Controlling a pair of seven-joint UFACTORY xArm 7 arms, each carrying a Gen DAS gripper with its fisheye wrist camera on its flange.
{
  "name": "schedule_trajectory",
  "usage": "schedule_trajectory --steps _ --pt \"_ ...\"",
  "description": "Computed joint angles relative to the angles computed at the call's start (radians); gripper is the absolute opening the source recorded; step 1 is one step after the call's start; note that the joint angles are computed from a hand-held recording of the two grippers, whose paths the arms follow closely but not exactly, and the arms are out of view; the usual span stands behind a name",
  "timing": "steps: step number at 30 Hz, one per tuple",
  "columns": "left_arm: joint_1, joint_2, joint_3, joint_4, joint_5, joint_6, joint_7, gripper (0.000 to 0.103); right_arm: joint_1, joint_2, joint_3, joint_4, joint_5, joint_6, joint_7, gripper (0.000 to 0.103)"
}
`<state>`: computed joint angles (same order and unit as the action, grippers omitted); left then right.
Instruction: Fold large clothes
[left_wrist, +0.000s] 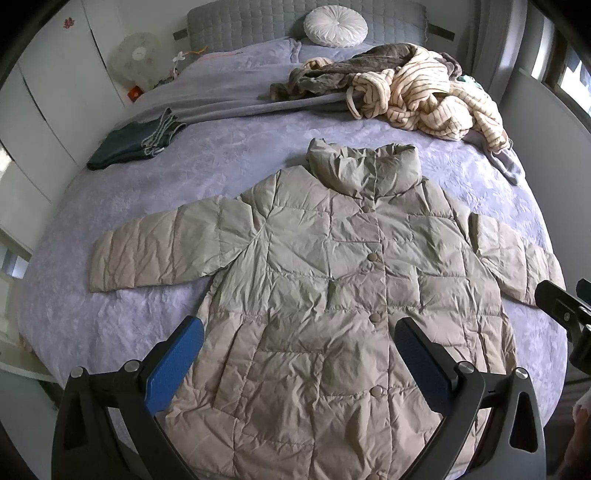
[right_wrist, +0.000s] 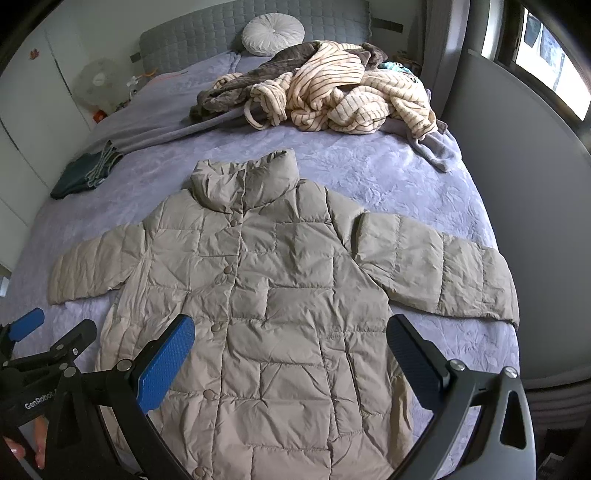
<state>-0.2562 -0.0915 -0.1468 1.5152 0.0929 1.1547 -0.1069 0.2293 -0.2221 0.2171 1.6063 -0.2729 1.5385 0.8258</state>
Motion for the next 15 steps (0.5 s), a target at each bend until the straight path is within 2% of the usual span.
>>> schedule_trajectory --steps 15 --pt "0.001 0.004 0.003 0.005 -0.004 0.003 0.006 0.103 0.002 0.006 -0.001 0.008 -0.001 0.004 0.004 0.103"
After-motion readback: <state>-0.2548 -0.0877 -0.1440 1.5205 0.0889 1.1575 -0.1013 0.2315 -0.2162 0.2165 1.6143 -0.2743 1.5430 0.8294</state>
